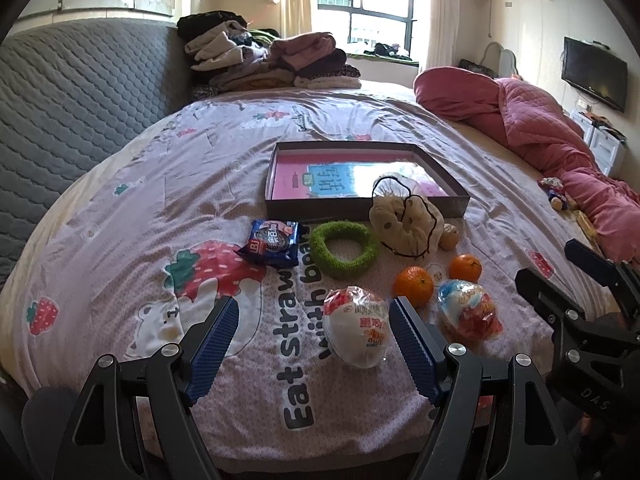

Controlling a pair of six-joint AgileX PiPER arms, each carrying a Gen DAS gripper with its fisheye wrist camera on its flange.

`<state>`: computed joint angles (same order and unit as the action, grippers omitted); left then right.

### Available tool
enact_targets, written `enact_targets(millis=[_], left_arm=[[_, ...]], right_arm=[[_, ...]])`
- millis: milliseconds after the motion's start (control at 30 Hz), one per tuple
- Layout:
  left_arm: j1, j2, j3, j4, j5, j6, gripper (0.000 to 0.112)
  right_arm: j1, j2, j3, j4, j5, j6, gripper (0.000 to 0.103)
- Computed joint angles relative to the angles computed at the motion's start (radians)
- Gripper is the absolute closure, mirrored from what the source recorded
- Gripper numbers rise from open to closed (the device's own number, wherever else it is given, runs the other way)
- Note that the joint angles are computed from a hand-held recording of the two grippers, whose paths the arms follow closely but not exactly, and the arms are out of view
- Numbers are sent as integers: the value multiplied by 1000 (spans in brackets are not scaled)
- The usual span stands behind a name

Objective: Organize objects
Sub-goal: 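Move the left tool toward the white-wrapped egg candy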

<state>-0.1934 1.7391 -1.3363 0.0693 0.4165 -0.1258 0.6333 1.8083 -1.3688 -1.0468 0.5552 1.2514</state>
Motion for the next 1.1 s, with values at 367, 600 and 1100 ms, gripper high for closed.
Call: enact_targets(millis=[367, 600, 1100], left_arm=[[-1, 0, 14, -56, 37, 66, 34], [-4, 14, 6, -90, 68, 104, 34], [-19, 77, -43, -114, 139, 142, 34]], right_arm=[[-14, -2, 16, 118, -24, -102, 24], [-34, 12, 10, 238, -40, -204, 24], [-72, 70, -30, 480, -46, -416, 24]])
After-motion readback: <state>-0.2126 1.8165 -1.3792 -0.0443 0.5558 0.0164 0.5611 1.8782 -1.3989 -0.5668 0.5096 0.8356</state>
